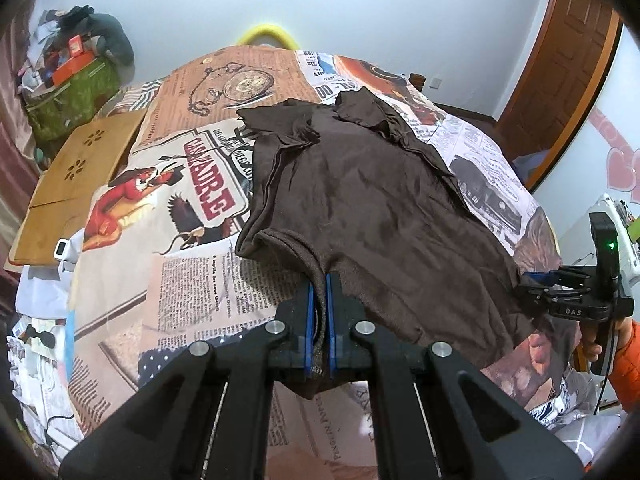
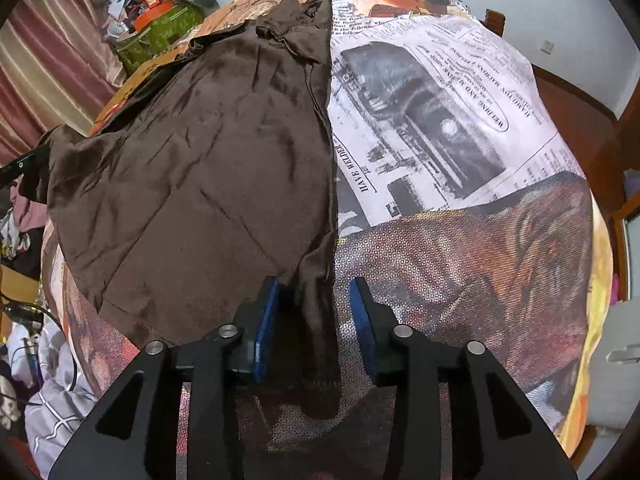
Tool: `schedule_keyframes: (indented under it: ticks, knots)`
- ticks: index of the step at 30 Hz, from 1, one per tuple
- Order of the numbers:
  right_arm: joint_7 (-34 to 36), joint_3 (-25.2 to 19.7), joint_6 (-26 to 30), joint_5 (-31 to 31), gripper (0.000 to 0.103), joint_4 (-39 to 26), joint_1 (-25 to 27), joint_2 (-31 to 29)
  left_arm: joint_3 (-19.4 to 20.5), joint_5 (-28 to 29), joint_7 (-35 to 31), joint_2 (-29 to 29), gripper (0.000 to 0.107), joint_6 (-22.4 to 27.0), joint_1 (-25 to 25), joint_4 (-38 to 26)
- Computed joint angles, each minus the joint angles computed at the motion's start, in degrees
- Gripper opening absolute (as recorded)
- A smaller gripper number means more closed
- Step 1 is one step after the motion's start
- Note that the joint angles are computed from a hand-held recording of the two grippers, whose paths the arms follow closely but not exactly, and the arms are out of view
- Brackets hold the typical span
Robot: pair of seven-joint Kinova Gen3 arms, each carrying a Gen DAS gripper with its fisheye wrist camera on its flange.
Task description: Fold small clothes
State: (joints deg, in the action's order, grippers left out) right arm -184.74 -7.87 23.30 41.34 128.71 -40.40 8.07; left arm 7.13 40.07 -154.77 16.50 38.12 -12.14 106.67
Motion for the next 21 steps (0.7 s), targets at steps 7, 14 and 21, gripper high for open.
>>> schedule_keyframes:
  ticks: [7,14,21]
  knots:
    - [0.19,0.98,-2.49,0.07,0.037,0.38,0.28,0.53,0.06,-0.33,0.66,0.90,0.005,0.02,-0.06,-0.24]
    - [-0.23,2.31,-3.21,0.34,0.006,-0.58,-0.90,-0.30,0.10,1.17,-0.27,0.40,0.005,0.74,-1.49,0.21]
    - [-7.22,-0.75,2.20,8.95,0.006,-0.84,0.49,-7.01,-0.56,3.78,-1.31,-0.90,0.005,-0.02,-2.10,-0.22]
